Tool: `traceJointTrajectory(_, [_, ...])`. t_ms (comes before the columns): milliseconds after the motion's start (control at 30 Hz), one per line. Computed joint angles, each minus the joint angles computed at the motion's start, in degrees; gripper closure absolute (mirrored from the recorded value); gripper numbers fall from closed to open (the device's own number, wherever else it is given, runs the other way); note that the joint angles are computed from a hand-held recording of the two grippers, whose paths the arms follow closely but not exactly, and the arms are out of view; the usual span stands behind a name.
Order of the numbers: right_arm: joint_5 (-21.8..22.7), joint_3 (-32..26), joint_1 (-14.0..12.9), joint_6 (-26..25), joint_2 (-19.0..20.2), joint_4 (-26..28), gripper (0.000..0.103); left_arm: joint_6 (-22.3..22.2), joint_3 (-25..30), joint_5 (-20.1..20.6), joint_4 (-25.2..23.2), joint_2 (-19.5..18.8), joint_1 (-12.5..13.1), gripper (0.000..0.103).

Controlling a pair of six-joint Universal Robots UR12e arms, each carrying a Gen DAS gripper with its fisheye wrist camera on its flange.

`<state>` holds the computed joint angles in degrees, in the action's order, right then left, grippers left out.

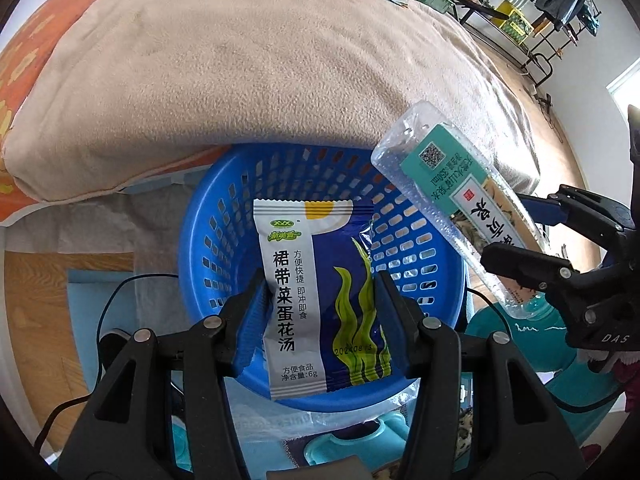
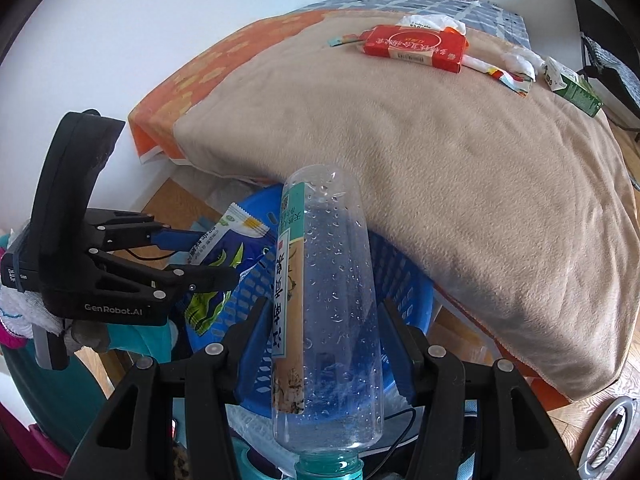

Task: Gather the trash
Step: 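Open the left tool over the basket while the right tool releases the bottle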

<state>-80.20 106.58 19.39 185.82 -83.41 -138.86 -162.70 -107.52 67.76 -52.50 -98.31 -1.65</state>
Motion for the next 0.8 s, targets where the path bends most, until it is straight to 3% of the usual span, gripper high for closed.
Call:
traceJointTrajectory(267, [-0.41,-0.26,-0.01,1.01,0.22,-0.33,0.046,-0.60,0.77,0.23,-1.43,-0.46,-0.20,0.045])
traceJointTrajectory(433, [-1.38,-0.06,0.11,1.51,0.03,-1.51,0.030,-1.16,0.89,0.94,-0.85,-0.46,-0.36,0.036])
traceJointTrajectory(800, [-1.88,0.04,-0.03,2.50,-0.12,-1.98,0.029,-1.73,0.82,1.29,-0.48,-0.45,-0.42,0.036])
